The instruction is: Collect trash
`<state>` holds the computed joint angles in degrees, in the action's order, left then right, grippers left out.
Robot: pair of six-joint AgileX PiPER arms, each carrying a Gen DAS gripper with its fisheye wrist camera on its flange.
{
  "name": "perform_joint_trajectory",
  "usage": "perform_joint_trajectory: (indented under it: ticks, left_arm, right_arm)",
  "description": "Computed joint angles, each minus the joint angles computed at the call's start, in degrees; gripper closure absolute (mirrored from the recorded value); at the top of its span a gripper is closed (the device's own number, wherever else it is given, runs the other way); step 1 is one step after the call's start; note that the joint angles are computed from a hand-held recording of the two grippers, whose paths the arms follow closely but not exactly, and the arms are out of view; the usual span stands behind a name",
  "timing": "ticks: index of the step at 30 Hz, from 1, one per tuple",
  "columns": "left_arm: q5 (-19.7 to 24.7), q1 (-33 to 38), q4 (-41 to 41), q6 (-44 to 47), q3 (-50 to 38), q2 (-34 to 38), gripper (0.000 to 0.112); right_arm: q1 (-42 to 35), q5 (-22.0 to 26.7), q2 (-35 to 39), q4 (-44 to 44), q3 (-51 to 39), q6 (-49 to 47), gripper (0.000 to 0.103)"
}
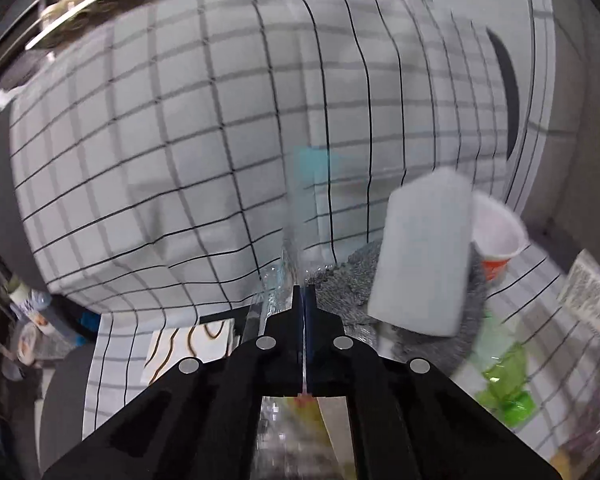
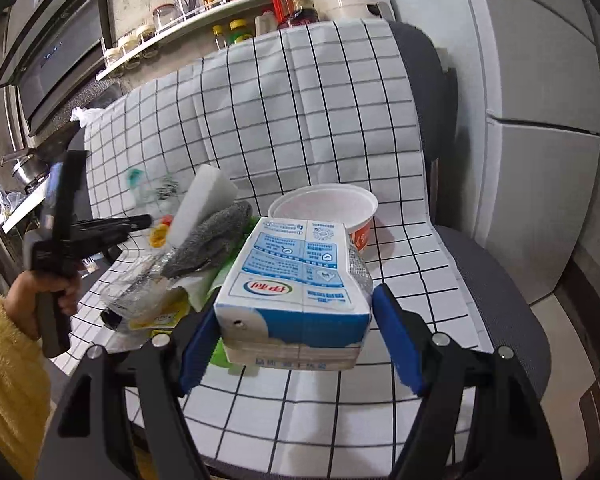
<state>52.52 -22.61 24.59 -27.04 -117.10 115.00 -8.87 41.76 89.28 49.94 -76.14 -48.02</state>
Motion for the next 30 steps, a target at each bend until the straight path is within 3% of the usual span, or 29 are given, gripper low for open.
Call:
perform_joint_trajectory:
  ticks: [4, 7, 12, 16, 18, 30]
  left_arm:
    - [-6.55, -3.67, -1.03, -7.76, 16.90, -14.63, 0.112]
    - [-10.70, -10.96, 4.10, -17.46, 28.14, -24.04, 0.112]
    - [-14.88, -24.90, 14.81, -34.51, 37.72, -28.19, 0.112]
    - [-13.07, -33.09, 24.07, -44.76, 36.78, -23.39, 0.112]
    - [-9.82, -36.34, 26.25, -46.21, 33.55, -19.28, 0.112]
    - [-18.74, -37.55, 4.09, -23.63, 16.18, -2.09, 0.112]
  right_arm:
    - [-1.73, 1.62, -4.40, 2.54, 2.85, -1.96, 0.030]
    - [-3.65, 2.58, -8.22, 4.02, 5.50, -3.07, 0.030]
    - [-8.01, 3.51, -15.21, 1.83, 10.52, -4.65, 0.030]
    - [-14.48, 5.09, -18.96, 1.02, 13.81, -6.82, 0.030]
    - [-17.92, 6.02, -20.40, 0.95, 15.27, -8.17, 0.030]
    - [-42.35, 10.46, -24.62, 4.85, 24.92, -24.15, 0.030]
